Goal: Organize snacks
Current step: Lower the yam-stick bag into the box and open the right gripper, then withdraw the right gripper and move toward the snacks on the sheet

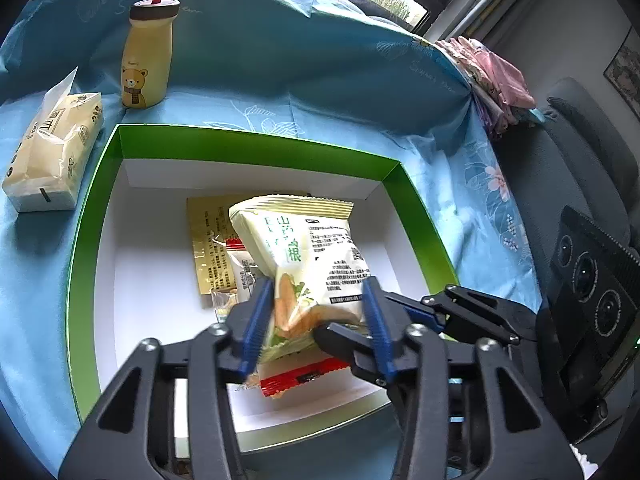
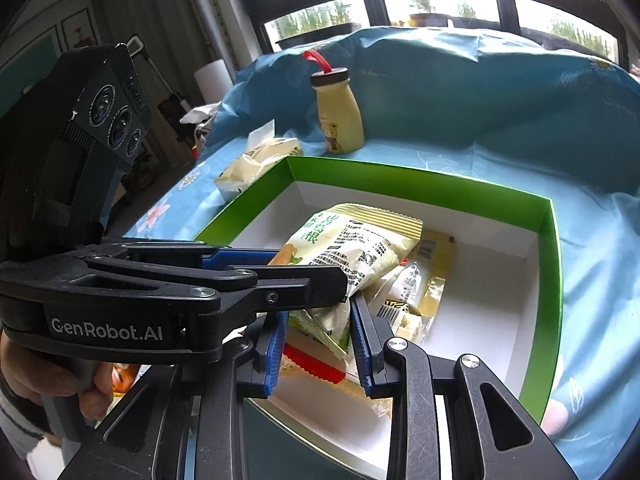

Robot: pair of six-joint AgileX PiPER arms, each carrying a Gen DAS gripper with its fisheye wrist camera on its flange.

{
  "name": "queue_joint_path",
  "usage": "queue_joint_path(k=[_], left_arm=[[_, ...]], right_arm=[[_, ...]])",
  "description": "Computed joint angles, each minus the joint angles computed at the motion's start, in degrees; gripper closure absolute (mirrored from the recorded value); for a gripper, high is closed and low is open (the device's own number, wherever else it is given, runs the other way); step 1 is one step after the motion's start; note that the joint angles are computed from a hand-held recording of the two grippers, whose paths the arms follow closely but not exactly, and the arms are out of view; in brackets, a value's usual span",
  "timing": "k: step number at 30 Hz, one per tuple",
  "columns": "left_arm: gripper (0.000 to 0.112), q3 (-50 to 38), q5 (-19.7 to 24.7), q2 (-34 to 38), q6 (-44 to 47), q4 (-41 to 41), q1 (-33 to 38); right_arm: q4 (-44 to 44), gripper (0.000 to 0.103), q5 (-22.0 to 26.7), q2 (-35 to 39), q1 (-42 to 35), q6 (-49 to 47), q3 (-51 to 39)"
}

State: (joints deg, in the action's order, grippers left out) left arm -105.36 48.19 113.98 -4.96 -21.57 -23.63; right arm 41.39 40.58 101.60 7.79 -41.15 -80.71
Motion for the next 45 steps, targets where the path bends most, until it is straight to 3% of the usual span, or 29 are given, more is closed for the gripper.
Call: queue_joint_path(k=[3, 6, 10, 15, 18, 29, 45], left_arm=[[0.044, -0.02, 0.24, 0.03, -1.42, 2.48, -0.72], [0.043, -0.10, 0.37, 0.21, -1.90, 2.98, -1.00], [0.029, -0.62, 0.42, 0.20, -3.99, 5.79, -1.72], [0.026, 0.21, 0.29, -0.96, -6.76, 9.53, -2.52], [0.010, 1.73, -0.29, -2.28, -8.88, 12.27, -3.00], [0.010, 7.33, -2.33, -8.60, -16.50, 21.14, -5.66], [0.010, 17.75, -4.37, -19.74, -29.58, 34.04, -12.56]], right_arm=[[-1.74, 0.071, -0.29, -0.09, 0.30, 2.35, 0.08], [-2.55, 0.071, -0.77, -0.62, 0.45, 3.40, 0.78], [-3.11, 0.069, -0.75, -1.26, 0.44, 3.95, 1.29], [-3.16, 0.061, -1.37, -2.81, -0.10, 4.57, 2.88], [-3.50, 0.049, -2.14, -4.38, -0.43, 5.10, 4.35], [-3.41, 0.031, -3.72, -12.67, -2.73, 5.82, 10.90], [3.51, 0.022, -1.35, -25.79, -5.78, 1.73, 20.95]])
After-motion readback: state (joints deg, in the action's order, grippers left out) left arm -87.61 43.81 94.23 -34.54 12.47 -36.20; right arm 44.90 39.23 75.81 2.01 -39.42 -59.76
